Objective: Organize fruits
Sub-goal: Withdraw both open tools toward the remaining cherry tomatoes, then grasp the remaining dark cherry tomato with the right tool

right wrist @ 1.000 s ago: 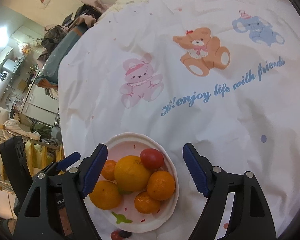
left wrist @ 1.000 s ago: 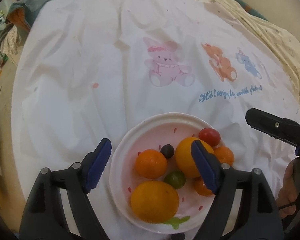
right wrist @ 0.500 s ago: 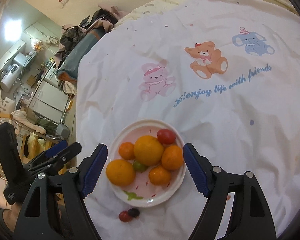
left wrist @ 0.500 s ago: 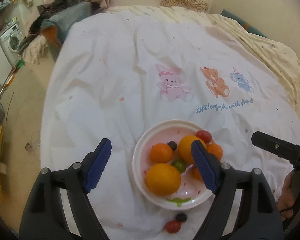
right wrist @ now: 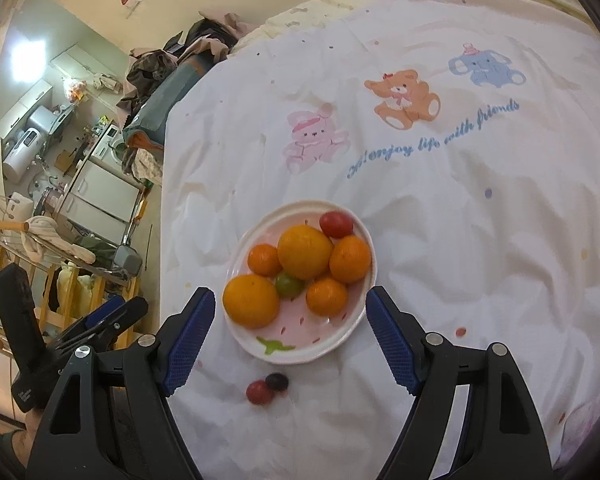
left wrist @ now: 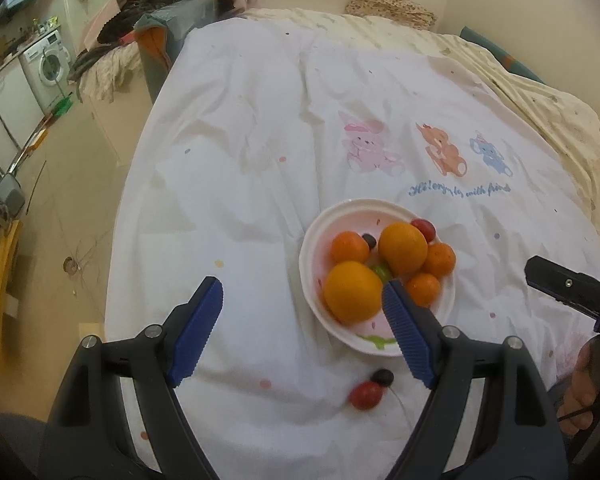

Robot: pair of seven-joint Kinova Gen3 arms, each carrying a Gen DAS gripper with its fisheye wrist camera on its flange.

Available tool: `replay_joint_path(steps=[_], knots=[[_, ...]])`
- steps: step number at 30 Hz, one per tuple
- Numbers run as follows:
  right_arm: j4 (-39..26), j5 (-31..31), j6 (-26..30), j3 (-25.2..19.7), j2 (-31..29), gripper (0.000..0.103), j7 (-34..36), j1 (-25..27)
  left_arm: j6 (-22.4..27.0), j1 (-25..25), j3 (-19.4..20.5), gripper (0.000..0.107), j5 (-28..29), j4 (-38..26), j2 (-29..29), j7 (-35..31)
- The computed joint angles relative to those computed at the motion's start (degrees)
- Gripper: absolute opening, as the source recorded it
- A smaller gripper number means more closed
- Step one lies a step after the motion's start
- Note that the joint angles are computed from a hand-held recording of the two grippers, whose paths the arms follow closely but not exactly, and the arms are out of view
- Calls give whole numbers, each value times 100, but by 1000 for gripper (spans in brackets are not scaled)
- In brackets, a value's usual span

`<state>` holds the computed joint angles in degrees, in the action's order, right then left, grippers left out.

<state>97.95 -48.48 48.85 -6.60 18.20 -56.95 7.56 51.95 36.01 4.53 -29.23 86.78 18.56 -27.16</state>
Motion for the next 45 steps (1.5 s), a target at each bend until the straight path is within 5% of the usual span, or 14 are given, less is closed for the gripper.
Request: replay_joint_path(steps=[14, 24, 30, 45], knots=[[289, 329, -1, 78, -31, 80, -400, -191, -163, 231, 2, 79, -512, 557, -215, 594], [-119, 1032, 578, -31, 636, 80, -1197, -442, -339, -229, 117, 79, 84, 708, -292, 388], [-483, 1131, 1026, -233, 1187, 41, -1231, -587, -478, -366, 141, 79, 407, 705, -245, 202], [-707, 1683, 964, -377, 1464, 37, -1532, -1041, -536, -372, 84, 79, 644, 642, -153, -4]])
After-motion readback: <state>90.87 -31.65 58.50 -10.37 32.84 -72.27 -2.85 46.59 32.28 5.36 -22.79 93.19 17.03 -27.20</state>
